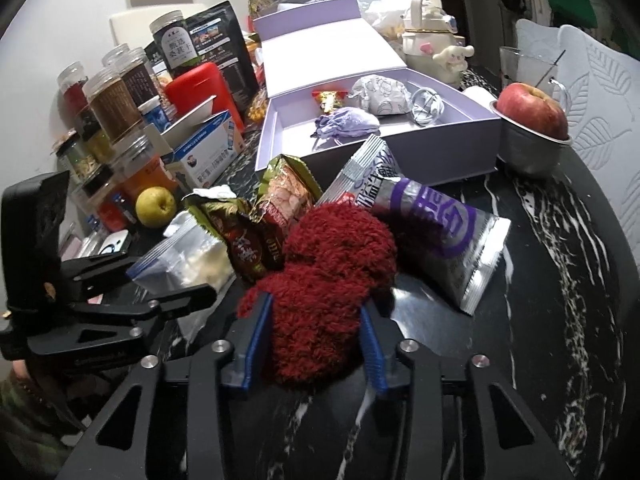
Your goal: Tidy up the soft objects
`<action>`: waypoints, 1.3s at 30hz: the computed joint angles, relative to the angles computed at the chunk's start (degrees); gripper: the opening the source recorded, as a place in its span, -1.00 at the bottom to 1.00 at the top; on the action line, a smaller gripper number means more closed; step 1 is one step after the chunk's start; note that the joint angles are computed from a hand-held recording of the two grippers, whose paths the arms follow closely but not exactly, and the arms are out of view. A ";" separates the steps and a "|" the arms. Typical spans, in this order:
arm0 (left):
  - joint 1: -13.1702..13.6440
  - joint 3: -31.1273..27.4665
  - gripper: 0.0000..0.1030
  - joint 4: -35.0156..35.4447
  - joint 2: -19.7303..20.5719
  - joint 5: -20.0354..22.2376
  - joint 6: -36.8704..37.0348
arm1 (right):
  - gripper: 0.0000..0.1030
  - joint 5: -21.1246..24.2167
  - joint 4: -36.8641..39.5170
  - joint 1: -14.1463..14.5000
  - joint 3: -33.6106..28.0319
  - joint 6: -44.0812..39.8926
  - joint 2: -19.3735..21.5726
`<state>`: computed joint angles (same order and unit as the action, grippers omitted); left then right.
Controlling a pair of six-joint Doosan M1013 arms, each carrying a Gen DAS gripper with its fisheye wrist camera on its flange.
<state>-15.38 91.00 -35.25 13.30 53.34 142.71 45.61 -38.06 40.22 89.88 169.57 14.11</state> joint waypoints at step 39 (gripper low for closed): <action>-3.34 3.65 0.53 2.62 -2.28 -3.89 -2.12 | 1.00 4.92 0.77 1.30 1.97 1.56 -2.49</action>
